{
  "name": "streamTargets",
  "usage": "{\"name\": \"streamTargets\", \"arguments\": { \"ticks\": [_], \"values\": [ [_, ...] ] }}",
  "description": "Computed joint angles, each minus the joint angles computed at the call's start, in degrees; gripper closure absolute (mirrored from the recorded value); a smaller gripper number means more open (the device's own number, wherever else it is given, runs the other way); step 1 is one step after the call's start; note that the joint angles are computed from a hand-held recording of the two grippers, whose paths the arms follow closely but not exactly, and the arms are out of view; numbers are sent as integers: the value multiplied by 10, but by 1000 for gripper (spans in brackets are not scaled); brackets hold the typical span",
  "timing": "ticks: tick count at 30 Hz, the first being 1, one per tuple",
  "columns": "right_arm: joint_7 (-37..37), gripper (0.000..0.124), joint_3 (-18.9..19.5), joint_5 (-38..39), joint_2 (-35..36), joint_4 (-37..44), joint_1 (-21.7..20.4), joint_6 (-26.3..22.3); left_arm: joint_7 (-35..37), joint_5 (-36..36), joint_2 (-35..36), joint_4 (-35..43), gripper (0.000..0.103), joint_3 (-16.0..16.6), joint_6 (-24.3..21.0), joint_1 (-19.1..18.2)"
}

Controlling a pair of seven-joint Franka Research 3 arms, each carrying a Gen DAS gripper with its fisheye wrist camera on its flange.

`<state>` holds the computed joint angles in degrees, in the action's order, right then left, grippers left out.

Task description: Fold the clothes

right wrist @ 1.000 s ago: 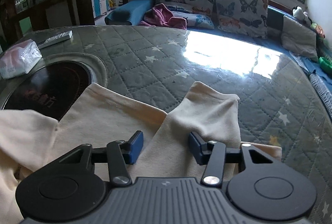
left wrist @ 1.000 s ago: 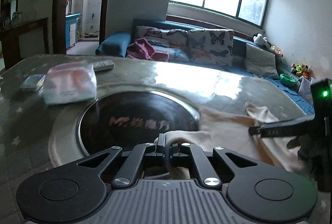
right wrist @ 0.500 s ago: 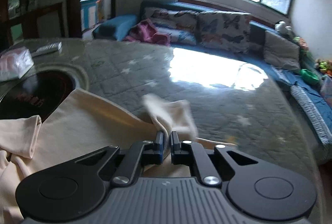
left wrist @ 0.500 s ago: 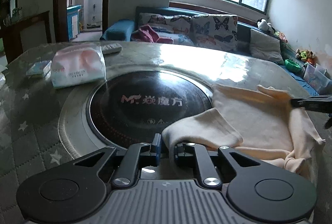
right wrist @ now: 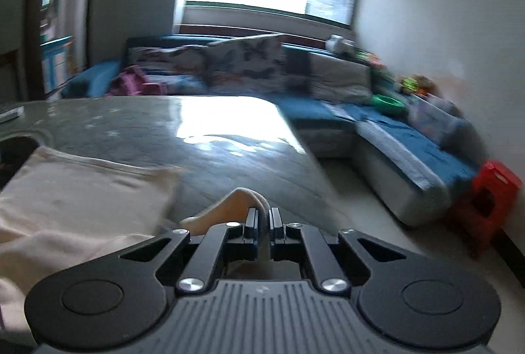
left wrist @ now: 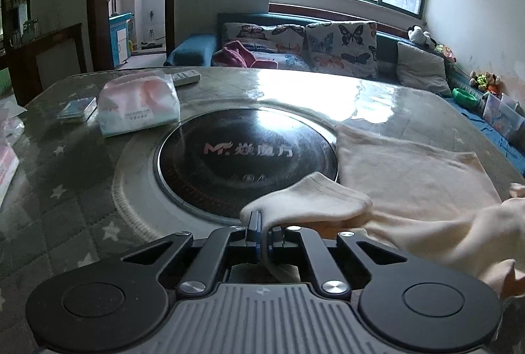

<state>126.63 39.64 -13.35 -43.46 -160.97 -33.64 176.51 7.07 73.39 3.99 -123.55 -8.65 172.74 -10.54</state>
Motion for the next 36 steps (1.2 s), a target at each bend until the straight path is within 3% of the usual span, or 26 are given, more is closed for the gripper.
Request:
{"name": "streamTargets", "arguments": {
  "ticks": [4,7,11,16,22,24,25,32,36],
  "values": [
    [17,119,-29,6,-28,-35,22,-55,51,-48,-11,-22,98,-5,-9,2],
    [28,119,-64,1,-17,-48,44,-65,86,-90,-16,-34,93,-7,-17,5],
    [27,113,-82,-17,-14,-48,57,-48,78,-74,-29,-41,74,-9,-26,7],
    [-9,103,-93,-19,46,-21,68,3,63,-53,-46,-51,74,-14,-26,14],
    [-36,94,-30,-25,128,29,22,15,31,-24,-63,-55,74,-25,-29,22],
    [-21,91,19,-43,115,32,-28,7,20,-8,-66,-52,74,-28,-20,24],
    [-17,90,23,-45,109,29,-34,6,16,-1,-65,-49,74,-29,-15,24],
    [15,90,-10,-61,18,-18,-28,-65,20,25,-42,-19,74,-32,41,16],
    [43,89,-39,-79,-26,-40,-19,-114,153,-84,-10,-13,74,-39,79,-2]
  ]
}}
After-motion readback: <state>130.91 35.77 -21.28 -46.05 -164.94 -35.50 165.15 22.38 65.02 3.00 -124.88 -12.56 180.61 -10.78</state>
